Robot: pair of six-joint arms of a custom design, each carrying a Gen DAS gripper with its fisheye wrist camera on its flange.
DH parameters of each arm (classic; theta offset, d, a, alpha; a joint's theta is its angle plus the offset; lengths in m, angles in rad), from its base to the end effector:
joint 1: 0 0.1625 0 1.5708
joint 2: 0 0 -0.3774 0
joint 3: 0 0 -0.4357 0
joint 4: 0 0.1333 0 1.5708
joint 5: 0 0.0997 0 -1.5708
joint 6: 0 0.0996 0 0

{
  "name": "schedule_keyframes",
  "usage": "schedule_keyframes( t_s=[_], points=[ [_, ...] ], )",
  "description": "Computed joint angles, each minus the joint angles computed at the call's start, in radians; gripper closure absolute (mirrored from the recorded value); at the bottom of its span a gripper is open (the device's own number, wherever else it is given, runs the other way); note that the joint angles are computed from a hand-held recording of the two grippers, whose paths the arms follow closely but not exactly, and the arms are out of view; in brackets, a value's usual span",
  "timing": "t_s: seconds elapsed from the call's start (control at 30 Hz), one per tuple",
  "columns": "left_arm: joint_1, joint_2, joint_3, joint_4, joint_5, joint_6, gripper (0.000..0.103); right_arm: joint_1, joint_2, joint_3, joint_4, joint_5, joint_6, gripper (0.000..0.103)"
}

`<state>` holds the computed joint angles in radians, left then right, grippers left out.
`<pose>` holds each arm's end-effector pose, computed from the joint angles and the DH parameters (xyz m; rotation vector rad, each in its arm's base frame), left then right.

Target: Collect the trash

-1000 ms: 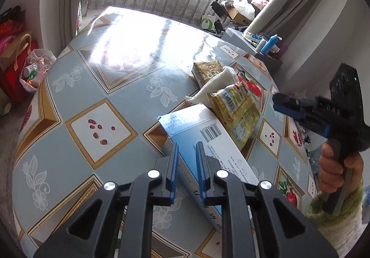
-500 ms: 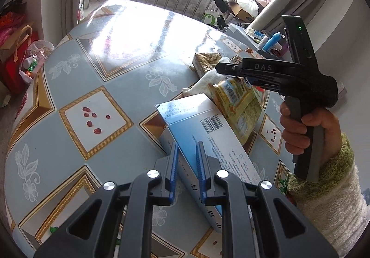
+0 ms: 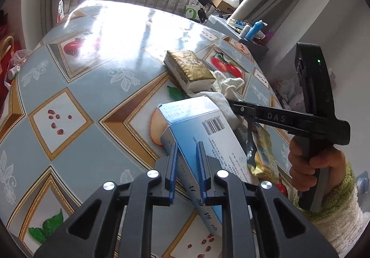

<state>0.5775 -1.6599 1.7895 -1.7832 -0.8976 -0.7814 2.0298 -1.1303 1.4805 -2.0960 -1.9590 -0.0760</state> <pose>-0.3158 -0.4390 0.4127 0.2437 2.6568 -0.7936 0.3889 -0.5712 0.2810 0.6870 -2.6877 0.3427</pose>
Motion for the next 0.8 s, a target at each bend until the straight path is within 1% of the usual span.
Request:
schedule_keyframes(
  t_s=[0.1,0.33,0.43,0.53,0.6,0.63,0.67,0.8],
  points=[
    [-0.007,0.003,0.007,-0.014,-0.019,0.009,0.088,-0.012,-0.065,0.062,-0.011,0.016,0.039,0.097],
    [-0.034,0.016,0.030,-0.042,-0.063,0.034,0.088,-0.018,-0.241,0.231,-0.030,0.013,0.131,0.097],
    [-0.041,0.019,0.034,-0.044,-0.068,0.034,0.088,-0.020,-0.274,0.254,-0.032,0.020,0.147,0.097],
    [-0.044,0.021,0.026,-0.029,-0.067,0.014,0.088,-0.012,-0.272,0.242,-0.052,0.009,0.144,0.091],
    [-0.052,0.015,0.029,-0.027,-0.055,0.003,0.087,-0.004,-0.278,0.238,-0.078,0.007,0.127,0.082],
    [-0.055,0.010,0.030,-0.028,-0.051,0.001,0.085,-0.002,-0.283,0.238,-0.085,0.005,0.118,0.071],
    [-0.056,0.009,0.029,-0.031,-0.048,0.000,0.082,0.005,-0.284,0.234,-0.097,-0.003,0.108,0.065],
    [-0.055,0.018,0.001,-0.034,-0.009,0.023,0.079,0.019,-0.283,0.221,-0.126,-0.029,0.079,0.060]
  ],
)
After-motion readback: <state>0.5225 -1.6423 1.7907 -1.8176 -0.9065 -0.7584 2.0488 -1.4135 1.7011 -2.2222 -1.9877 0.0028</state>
